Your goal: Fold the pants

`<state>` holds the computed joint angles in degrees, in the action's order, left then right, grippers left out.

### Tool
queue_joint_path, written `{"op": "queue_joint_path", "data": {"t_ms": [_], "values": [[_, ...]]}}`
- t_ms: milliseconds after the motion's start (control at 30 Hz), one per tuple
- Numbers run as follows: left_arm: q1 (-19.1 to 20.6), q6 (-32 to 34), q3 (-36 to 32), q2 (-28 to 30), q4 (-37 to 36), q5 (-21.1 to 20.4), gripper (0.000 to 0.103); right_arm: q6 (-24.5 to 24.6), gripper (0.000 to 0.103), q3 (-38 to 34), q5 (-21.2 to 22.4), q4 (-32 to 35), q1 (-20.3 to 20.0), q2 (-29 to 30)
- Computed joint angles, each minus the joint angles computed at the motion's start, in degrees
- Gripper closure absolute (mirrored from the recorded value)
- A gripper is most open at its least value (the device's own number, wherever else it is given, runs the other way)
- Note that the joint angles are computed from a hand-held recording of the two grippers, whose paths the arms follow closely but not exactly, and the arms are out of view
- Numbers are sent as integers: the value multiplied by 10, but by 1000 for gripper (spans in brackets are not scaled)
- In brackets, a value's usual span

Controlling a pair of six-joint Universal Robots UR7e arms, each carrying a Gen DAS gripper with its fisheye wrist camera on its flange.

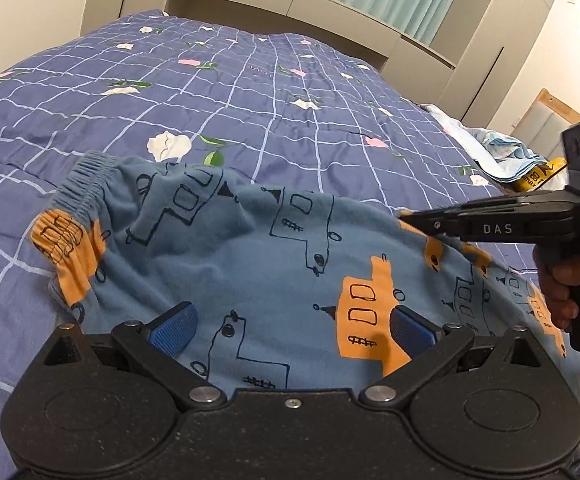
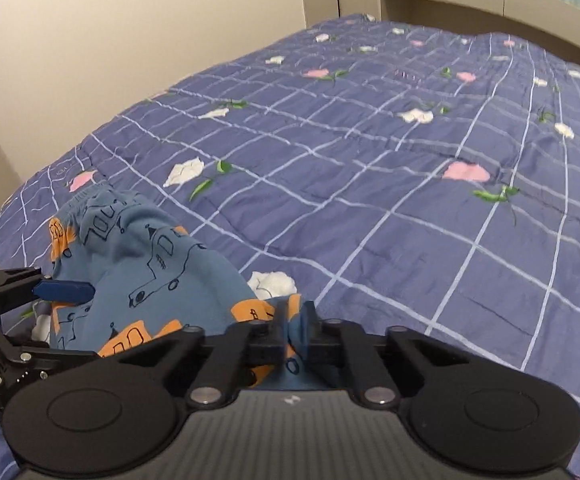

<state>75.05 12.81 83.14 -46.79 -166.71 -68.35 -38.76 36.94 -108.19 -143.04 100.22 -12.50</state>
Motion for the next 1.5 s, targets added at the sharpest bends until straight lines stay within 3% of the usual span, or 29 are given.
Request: {"op": "queue_joint_path", "data": {"t_ms": [167, 367, 433, 500, 567, 633, 800, 900, 1033, 1167, 1267, 1367, 1400, 1433, 1467, 1500], "values": [[-3, -12, -3, -4, 15, 5, 1, -49, 99, 51, -17, -149, 11, -7], [-13, -25, 12, -30, 15, 21, 1, -34, 94, 9, -41, -117, 8, 21], [-18, -21, 20, -41, 0, 34, 1, -27, 64, 23, -42, -152, 7, 18], [-21, -20, 23, -50, -15, 50, 1, -32, 50, 55, -40, -200, 8, 6], [-23, -18, 22, -56, -35, 64, 1, -33, 48, 101, -28, -232, 10, -18], [-22, -14, 14, -58, -48, 82, 1, -38, 34, 155, -17, -268, 12, -43], [-28, 12, -21, -67, 4, 173, 1, -35, 26, 282, 18, -289, 17, -106], [-31, 40, -15, -81, 1, 193, 1, -41, 23, 359, 37, -307, 18, -141], [-22, 25, -11, -87, 20, 162, 1, -70, 23, 418, 42, -339, 25, -155], [4, 21, -11, -73, 11, 72, 1, -104, 27, 438, 25, -374, 35, -146], [12, 11, -24, -54, 7, 62, 2, -109, 36, 442, 12, -403, 41, -135], [17, 10, -34, -46, 2, 40, 16, -123, 55, 445, -7, -431, 45, -123], [18, 8, -38, -44, 4, 39, 25, -121, 64, 447, -8, -433, 44, -124], [19, 6, -44, -41, 9, 37, 43, -116, 75, 448, -3, -426, 43, -125], [20, 3, -50, -38, 17, 32, 56, -113, 79, 449, 1, -421, 41, -127], [22, 0, -57, -36, 27, 31, 80, -112, 85, 451, 4, -420, 40, -129]]}}
